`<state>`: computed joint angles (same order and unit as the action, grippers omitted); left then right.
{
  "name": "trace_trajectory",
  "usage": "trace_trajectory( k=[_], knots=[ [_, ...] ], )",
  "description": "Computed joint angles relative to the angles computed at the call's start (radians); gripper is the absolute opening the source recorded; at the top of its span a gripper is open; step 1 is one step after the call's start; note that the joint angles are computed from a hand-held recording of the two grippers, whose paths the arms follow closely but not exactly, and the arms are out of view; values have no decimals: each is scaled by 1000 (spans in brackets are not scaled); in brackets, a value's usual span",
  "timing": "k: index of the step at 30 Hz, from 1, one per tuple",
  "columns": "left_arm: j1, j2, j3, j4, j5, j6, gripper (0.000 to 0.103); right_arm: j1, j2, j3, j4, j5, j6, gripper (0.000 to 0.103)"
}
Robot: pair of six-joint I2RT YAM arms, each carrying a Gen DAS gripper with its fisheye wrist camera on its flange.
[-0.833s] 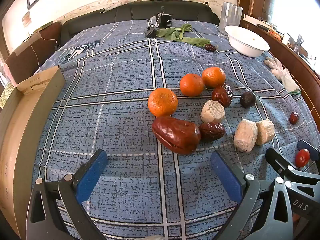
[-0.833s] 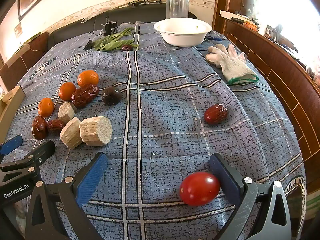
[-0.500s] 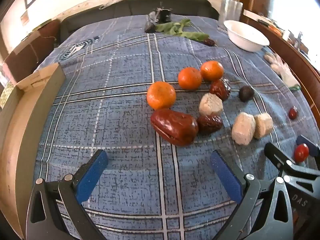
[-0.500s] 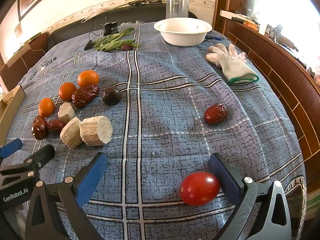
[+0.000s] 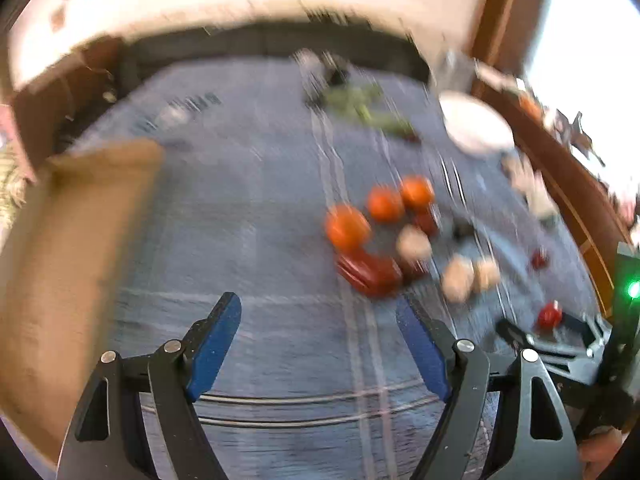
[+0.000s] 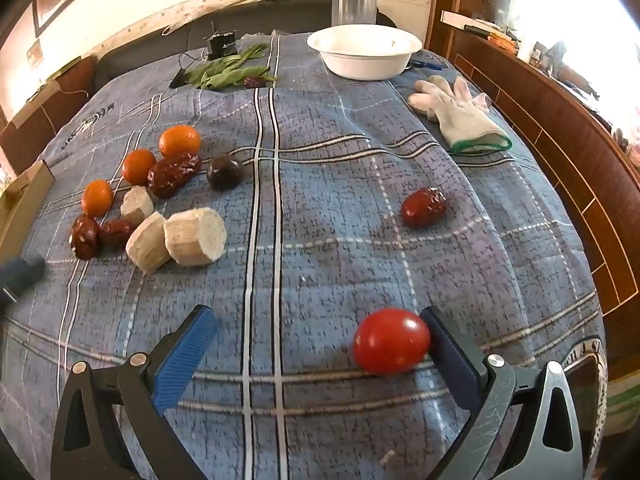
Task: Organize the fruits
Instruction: 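Lower the right gripper onto the white root slice, then close the right gripper on the white slice and lift it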
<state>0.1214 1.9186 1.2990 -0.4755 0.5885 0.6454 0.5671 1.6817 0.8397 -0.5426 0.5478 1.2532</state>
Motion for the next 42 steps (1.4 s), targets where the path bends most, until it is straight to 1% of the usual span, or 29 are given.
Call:
trace_trajectory(
  k=[2,5,7,8,9,10,12,14,16,18,20,22,24,25,27,29,30,31,32,34,36,37,39,40,41,42],
  knots=[
    [58,-53,-27,88,49,-41,80,35,-41,-20,-20,42,52,103],
    [135,-128,-79,266,103,-131,80,110,-97,-15,-119,149,151,103],
    [150,-132,-54,306,109,-177,84,160,-121,4,-210,221,230,103],
    [165,-137,-51,330,124,-197,90,181,-132,18,-256,252,263,103],
    [174,-137,-41,337,137,-204,97,207,-140,34,-309,281,303,103],
    [176,-133,-30,333,141,-205,98,235,-135,58,-375,314,354,103],
    [184,-126,-15,318,150,-196,99,272,-118,103,-472,350,419,103],
    [175,-113,-8,292,149,-173,99,300,-92,143,-528,375,444,103],
    [170,-107,-14,260,139,-137,99,310,-72,167,-534,388,435,102],
    [159,-127,-65,274,113,-120,99,298,-69,164,-469,383,370,100],
    [141,-126,-82,285,82,-106,99,277,-68,155,-391,362,295,99],
    [141,-114,-82,284,79,-99,99,238,-74,137,-280,323,182,88],
    [146,-90,-49,238,98,-94,99,189,-68,133,-184,280,70,83],
    [149,-81,-31,212,109,-88,99,156,-64,124,-125,257,12,77],
    [152,-72,-13,188,119,-81,99,87,-47,116,-41,199,-73,68],
    [156,-67,-10,185,121,-73,99,1,-21,98,49,114,-133,62],
    [157,-63,-4,181,121,-70,99,-40,-1,95,92,66,-156,56],
    [157,-57,4,175,118,-69,99,-73,1,65,173,25,-177,55],
    [156,-47,15,167,113,-70,99,-84,-9,43,225,11,-183,55],
    [155,-23,47,142,107,-74,99,-102,-2,52,267,-55,-213,55],
    [153,-5,71,116,105,-74,99,-105,8,51,356,-175,-277,57],
    [151,4,82,103,106,-71,99,-100,3,42,397,-221,-303,56],
    [146,22,102,77,105,-61,99,-88,-58,-31,514,-290,-340,55],
    [143,29,108,68,104,-56,99,-82,-90,-61,537,-280,-332,56],
    [138,37,114,59,101,-54,99,-74,-118,-76,530,-253,-319,56],
    [134,45,119,50,99,-51,99,-63,-140,-81,494,-208,-305,56]
  ],
)
